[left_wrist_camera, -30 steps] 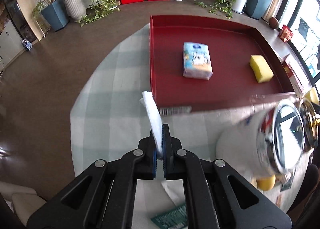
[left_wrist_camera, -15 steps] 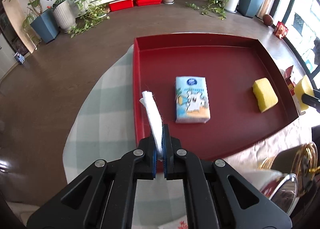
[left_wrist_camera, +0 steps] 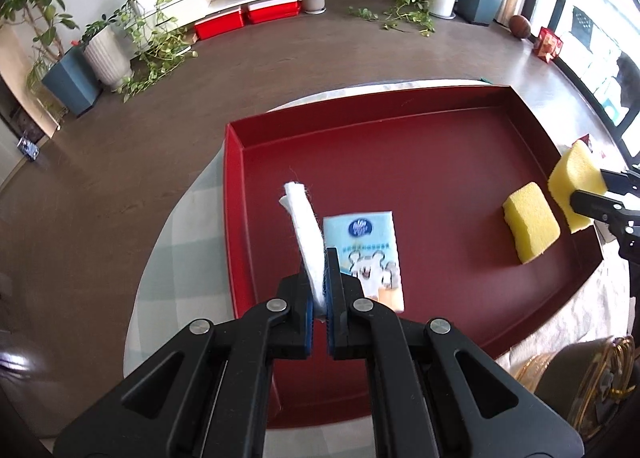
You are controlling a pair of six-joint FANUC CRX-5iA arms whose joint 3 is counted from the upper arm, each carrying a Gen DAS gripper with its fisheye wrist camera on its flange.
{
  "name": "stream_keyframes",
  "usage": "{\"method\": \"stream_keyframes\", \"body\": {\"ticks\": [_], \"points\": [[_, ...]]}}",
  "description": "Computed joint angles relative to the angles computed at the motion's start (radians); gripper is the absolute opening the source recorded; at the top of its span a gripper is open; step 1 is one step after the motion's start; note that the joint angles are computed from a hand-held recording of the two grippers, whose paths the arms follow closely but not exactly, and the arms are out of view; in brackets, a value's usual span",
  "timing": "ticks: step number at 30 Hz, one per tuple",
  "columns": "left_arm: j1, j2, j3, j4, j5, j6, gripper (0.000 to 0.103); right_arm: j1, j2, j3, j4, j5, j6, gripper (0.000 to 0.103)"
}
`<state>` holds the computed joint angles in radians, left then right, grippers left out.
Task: Organize soft objects
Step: 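Open the right tool to drop the sponge into the tray while the left tool releases the pad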
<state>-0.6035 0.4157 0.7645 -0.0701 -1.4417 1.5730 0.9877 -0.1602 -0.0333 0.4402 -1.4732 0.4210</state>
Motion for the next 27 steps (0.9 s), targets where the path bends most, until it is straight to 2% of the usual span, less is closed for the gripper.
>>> {"method": "stream_keyframes", "body": {"ticks": [14,27], "points": [[-0.021,0.208,0.286,0.011,-0.082,-0.046,0.003,-0.139,0.101,0.082,-0.085,0.08,0.161,0.053],[-0.024,0.454,0.626,0.048,-0.23,-0.037,0.003,-0.228,0.16,0.099,-0.156,0.12,0.223,0.053]]}}
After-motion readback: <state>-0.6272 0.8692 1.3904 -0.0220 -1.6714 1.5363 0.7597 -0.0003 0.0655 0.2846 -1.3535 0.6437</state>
